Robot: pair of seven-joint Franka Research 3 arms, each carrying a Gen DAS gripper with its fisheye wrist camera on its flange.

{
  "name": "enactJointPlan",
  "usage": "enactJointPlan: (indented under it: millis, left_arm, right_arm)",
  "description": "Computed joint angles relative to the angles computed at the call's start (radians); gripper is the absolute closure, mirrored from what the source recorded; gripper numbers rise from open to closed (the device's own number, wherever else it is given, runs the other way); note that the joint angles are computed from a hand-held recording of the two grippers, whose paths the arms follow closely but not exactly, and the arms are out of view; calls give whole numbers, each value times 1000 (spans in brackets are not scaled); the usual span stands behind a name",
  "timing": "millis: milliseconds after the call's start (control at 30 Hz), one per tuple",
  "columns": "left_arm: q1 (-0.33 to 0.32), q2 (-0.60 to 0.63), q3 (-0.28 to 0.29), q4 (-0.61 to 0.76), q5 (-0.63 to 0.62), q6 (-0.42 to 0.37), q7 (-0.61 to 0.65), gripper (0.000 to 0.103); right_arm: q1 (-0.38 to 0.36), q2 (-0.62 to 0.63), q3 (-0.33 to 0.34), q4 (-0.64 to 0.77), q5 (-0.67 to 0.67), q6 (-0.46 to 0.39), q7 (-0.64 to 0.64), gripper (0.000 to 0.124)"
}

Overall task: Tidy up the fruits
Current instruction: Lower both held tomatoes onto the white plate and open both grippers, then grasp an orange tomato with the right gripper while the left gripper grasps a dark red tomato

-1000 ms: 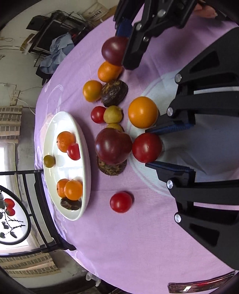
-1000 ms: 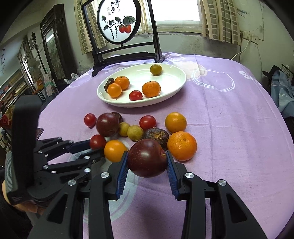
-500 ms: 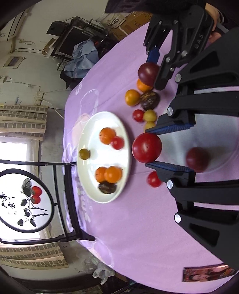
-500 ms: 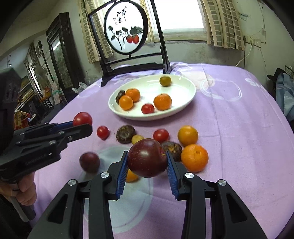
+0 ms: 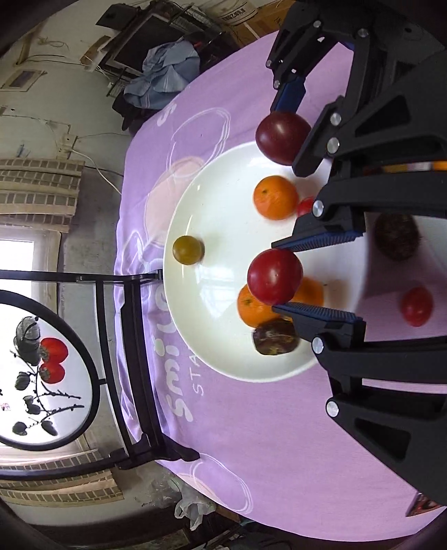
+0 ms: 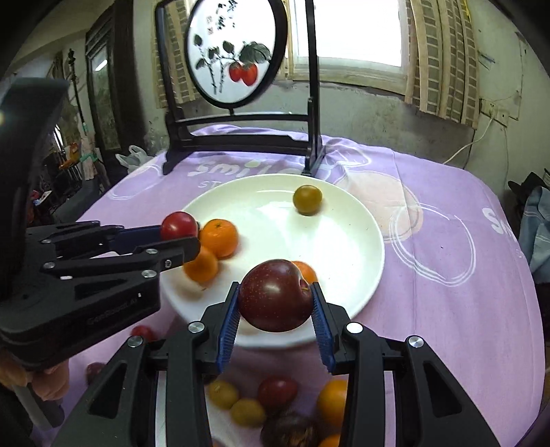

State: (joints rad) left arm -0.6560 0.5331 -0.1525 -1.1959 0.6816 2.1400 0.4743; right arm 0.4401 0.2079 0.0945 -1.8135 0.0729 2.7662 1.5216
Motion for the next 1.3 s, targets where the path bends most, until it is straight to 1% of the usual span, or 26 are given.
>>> enactJointPlan:
  millis: [100,233,333,400,433,467,533,567,600,667,733,800,900,967,1067,1100,1133,1200,1300]
  left_arm:
    - [2,74,3,103,-27,-39,47,74]
    - [-10,169,23,239,-64,-82,102,74]
    - [-24,236,42,340,-93,-119,133,74]
    - [-31,266,54,385,-109,-130,147,73]
    - [-42,291,67,427,-107,-149,158,72]
    - [-49,307,75,457,-111,-166,167,71]
    - [-48,312,80,472,-132,-171,165,63]
    - [-47,302,81,458,-139,-163,158,54]
    - [-47,288,85,438,-140,-159,146,43]
    - [-54,238,95,362,-117,-134,109,35]
    - [-52,184,87,280,-95,-102,92,35]
    - [-48,131,74,203,-79,-82,66,26]
    - [-46,46,51,79,-45,-65,13,24]
    - [-43,-21,31,-20,-16,-38,-24,21]
    - [-52,-114,6,-157,58,-20,-116,16]
    - [-55,-138,-3,-190,81,-28,-146,14]
    - [-58,-164,-15,-226,101,-33,-177,14]
    - [-52,-213,-46,-297,123,-30,-221,14]
    - [-42,-274,-89,-389,145,-31,-285,11]
  right_arm:
    - [12,53,-24,58,-45,-24,45,84]
    - [18,90,-44,97,-73,-34,85,84]
    - [8,113,-45,123,-58,-43,101,83]
    - [-3,132,-38,149,-35,-66,98,83]
    - [-8,140,-35,161,-23,-80,95,83]
    - [-20,146,-26,168,3,-84,83,81]
    - [-18,149,-39,179,5,-102,108,72]
    - [-28,144,-35,174,25,-104,110,71]
    - [-39,137,-27,167,48,-104,99,70]
    - [-51,109,-20,133,73,-91,84,67]
    - [-52,81,-18,99,78,-77,74,66]
    - [-61,35,-3,45,107,-61,38,64]
    - [-59,-46,9,-57,124,-17,-3,60]
    - [-60,-109,22,-134,151,7,-47,60]
    - [-58,-175,34,-216,203,6,-104,58]
    - [-55,-198,35,-244,212,3,-112,51]
    - [-52,-214,36,-268,212,9,-111,48]
    - [-47,-259,40,-328,190,24,-95,48]
    - [-38,-312,44,-391,198,29,-106,47]
